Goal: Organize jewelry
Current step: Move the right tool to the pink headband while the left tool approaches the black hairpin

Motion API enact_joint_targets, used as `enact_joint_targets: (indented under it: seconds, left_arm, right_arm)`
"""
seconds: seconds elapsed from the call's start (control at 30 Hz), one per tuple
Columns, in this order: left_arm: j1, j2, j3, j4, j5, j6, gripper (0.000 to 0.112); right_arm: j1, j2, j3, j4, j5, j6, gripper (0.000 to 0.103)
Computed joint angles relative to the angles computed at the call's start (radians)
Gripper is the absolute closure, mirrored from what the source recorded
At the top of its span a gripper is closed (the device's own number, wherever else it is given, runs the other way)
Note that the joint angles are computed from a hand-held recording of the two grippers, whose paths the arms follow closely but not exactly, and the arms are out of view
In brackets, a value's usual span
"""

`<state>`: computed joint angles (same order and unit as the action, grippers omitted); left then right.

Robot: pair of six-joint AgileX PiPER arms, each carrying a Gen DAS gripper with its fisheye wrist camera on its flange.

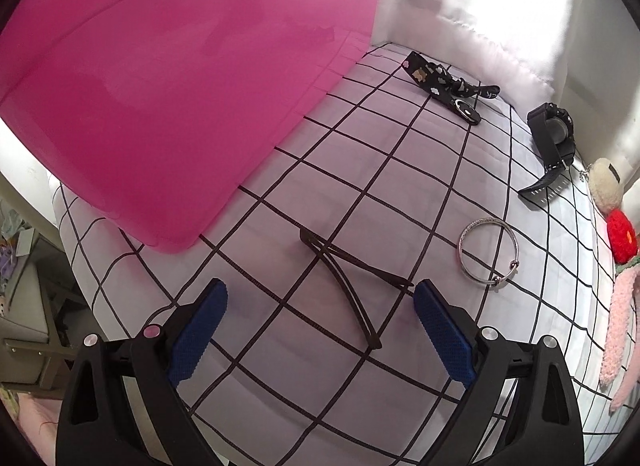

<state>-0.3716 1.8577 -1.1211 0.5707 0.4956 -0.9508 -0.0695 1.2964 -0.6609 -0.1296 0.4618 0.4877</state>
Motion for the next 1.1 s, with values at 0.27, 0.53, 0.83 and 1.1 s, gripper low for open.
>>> enact_joint_targets:
  seconds: [0.27,0.53,0.83,1.1]
  left_arm:
    - [-0.002,0.028,-0.022,0.035,-0.018,-0.028,0.015]
    - [-0.002,0.058,-0.045,0.088,-0.045,-0.064,0.015]
    - [-0.019,0.052,-0.014,0.214,-0.062,-0.21,0.016]
    - [-0.06,0.014,0.053,0.374,-0.093,-0.363,0.042]
  right_arm:
    - [0.018,0.113,-0.058,-0.015,-0.027,0.007,0.045]
    - [0.032,0.18,-0.091,-0.055,-0.054,0.033,0.045]
    - [0.074,0.253,-0.133,-0.248,-0.066,0.191,0.038]
    - [0.122,0.283,-0.136,-0.44,-0.078,0.366,0.037]
